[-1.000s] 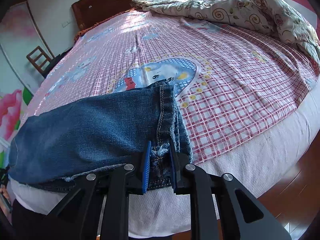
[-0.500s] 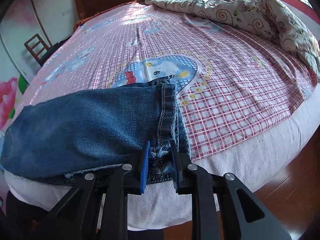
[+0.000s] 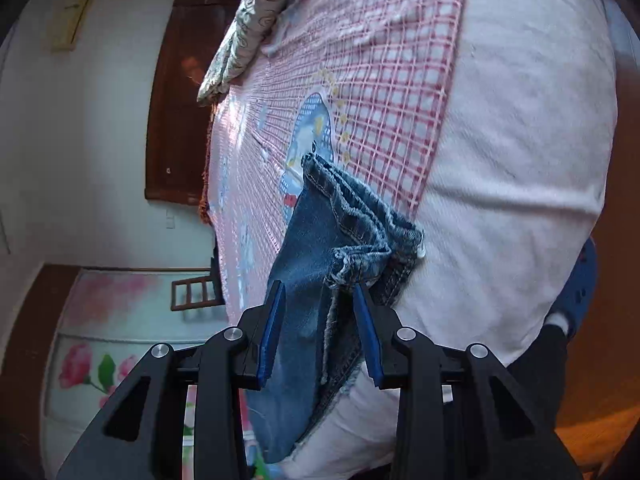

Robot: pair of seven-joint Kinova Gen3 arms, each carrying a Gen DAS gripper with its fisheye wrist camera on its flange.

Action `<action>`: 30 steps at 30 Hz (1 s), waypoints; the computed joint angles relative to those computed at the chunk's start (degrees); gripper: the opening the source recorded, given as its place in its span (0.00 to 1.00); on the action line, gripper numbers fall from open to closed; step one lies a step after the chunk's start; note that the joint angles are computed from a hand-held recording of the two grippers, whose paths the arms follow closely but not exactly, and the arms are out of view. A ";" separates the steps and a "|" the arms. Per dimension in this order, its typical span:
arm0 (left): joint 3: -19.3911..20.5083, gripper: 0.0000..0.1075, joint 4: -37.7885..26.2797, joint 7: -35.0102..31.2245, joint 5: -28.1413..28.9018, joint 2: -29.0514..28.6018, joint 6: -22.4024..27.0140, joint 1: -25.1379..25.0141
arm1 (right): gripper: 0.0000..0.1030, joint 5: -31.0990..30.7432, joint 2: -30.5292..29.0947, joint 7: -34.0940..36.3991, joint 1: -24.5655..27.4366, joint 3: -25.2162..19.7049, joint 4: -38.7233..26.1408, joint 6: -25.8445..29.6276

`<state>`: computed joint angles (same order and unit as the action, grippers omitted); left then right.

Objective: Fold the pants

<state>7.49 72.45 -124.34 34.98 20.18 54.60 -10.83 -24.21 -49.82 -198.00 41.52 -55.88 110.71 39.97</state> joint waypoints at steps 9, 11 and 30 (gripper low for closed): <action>0.22 0.81 8.72 -7.42 1.91 -2.93 -3.03 -0.75 | 0.75 -10.54 1.98 -1.67 7.57 -0.64 -4.78 8.67; 0.16 0.81 9.34 -9.27 3.08 -2.88 -3.57 -0.93 | 0.75 -11.19 0.52 -2.52 9.54 -0.29 -5.95 10.39; -0.45 0.84 13.47 -21.16 12.87 -3.04 -3.88 -3.49 | 0.08 16.57 10.86 1.33 9.40 -5.57 -15.65 1.25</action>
